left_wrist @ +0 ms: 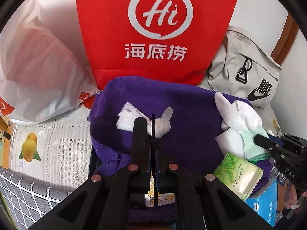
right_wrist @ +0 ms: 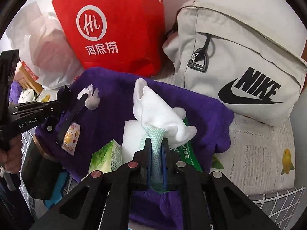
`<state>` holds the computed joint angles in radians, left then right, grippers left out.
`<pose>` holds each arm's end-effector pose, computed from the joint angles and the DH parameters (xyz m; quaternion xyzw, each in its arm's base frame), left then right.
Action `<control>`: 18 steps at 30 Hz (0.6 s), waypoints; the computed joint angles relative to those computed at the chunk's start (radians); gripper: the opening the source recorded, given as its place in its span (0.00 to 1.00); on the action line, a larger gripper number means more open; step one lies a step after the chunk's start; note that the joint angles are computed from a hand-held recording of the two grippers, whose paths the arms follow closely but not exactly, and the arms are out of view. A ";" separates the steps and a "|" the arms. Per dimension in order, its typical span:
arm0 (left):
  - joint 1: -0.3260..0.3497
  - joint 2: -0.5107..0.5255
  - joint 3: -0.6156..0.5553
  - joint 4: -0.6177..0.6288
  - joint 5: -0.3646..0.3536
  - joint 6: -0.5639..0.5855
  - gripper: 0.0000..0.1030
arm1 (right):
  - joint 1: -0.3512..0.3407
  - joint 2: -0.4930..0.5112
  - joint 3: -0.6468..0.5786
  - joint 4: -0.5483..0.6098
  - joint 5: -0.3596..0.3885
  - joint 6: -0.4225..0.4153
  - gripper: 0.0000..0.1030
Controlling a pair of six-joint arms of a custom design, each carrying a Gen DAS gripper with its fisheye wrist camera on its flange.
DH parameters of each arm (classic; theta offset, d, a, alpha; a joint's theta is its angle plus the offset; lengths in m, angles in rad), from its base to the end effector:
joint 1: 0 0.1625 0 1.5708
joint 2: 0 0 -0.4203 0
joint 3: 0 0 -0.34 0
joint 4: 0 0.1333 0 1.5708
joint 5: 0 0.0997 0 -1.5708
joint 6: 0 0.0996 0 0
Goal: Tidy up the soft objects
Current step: 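Carry the white glove with the right tool over the purple towel, then lower the white glove onto the towel and open the right tool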
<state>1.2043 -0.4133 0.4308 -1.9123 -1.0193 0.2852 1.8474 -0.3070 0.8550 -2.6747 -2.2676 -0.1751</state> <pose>-0.1301 -0.8566 0.2767 0.2624 0.9137 -0.1660 0.2622 0.2895 -0.7659 0.1001 0.1111 -0.9019 0.2742 0.3148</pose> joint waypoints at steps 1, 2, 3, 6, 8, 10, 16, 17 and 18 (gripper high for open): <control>0.001 0.004 -0.008 0.012 -0.006 -0.004 0.04 | 0.001 -0.001 0.001 -0.003 0.005 0.000 0.14; 0.002 0.009 -0.018 0.027 -0.011 -0.009 0.04 | 0.000 -0.003 0.003 -0.003 0.015 0.005 0.18; 0.002 0.012 -0.020 0.034 -0.012 -0.011 0.04 | 0.000 -0.009 0.013 -0.017 0.024 0.011 0.20; -0.001 0.007 0.005 0.021 0.007 -0.009 0.04 | 0.007 -0.008 0.023 -0.063 0.013 -0.015 0.35; -0.002 0.007 0.012 0.024 0.015 -0.011 0.04 | 0.014 -0.004 0.026 -0.102 -0.007 -0.042 0.42; -0.004 0.004 0.023 0.024 0.017 -0.011 0.04 | 0.018 -0.005 0.027 -0.119 -0.007 -0.055 0.45; -0.006 0.016 0.019 0.036 0.028 -0.011 0.04 | 0.029 -0.011 0.047 -0.177 -0.014 -0.079 0.54; -0.006 0.017 0.019 0.036 0.029 -0.013 0.04 | 0.029 -0.009 0.045 -0.173 -0.012 -0.075 0.54; -0.006 0.017 0.019 0.037 0.031 -0.015 0.04 | 0.029 -0.010 0.045 -0.170 -0.012 -0.071 0.54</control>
